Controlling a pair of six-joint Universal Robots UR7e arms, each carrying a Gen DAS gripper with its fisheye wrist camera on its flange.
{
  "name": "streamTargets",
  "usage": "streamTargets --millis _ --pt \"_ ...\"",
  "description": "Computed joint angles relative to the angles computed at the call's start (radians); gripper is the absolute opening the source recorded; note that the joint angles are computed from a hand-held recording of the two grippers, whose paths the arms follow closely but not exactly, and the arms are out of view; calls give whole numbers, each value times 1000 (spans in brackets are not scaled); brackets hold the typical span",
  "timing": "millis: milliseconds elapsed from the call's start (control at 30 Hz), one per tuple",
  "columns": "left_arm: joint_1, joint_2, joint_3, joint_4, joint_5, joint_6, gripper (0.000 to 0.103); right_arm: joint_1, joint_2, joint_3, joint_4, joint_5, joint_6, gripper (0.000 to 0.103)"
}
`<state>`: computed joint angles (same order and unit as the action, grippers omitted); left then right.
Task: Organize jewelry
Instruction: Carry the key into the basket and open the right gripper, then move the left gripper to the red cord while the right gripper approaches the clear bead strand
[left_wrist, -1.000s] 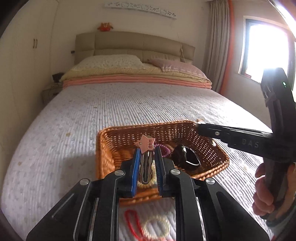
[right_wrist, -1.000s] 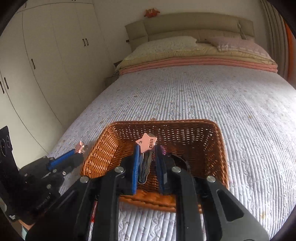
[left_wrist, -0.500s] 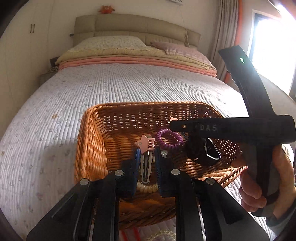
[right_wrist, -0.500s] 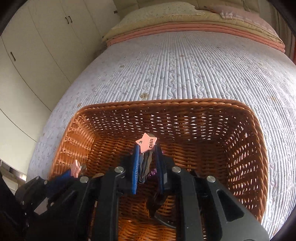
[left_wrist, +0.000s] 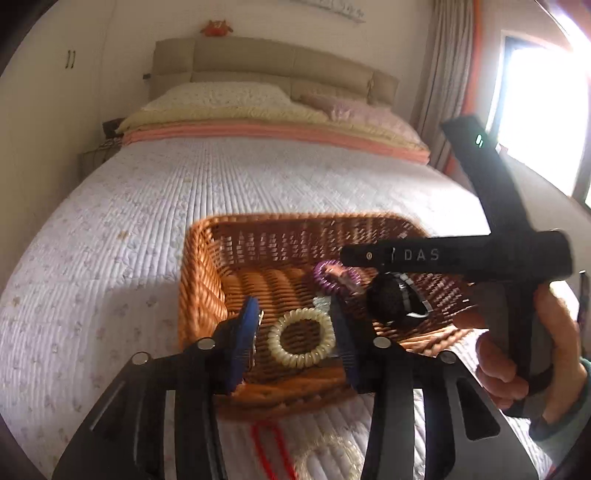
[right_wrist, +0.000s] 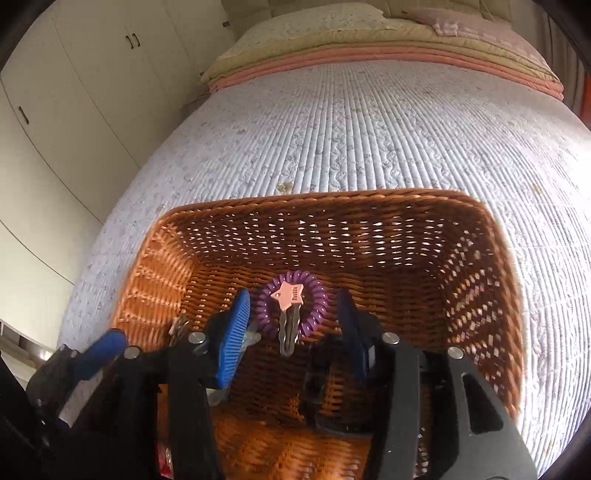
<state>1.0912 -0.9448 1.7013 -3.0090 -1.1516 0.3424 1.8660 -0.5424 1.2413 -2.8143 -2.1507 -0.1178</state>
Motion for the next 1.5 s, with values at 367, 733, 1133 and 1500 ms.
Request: streamTargets --millis 367,733,1133,1500 --pt "-49 -259 243 -92 -74 -59 48 108 -181 309 -234 -4 -121 46" --pt "-65 -390 409 -76 -47 -123 48 131 -248 594 -453 -38 -131 46" --pt "29 -290 334 86 -63 -229 47 34 -216 680 -458 -32 -83 22" --pt "55 -126 151 243 67 -246 33 46 -163 685 -558 -79 -161 22"
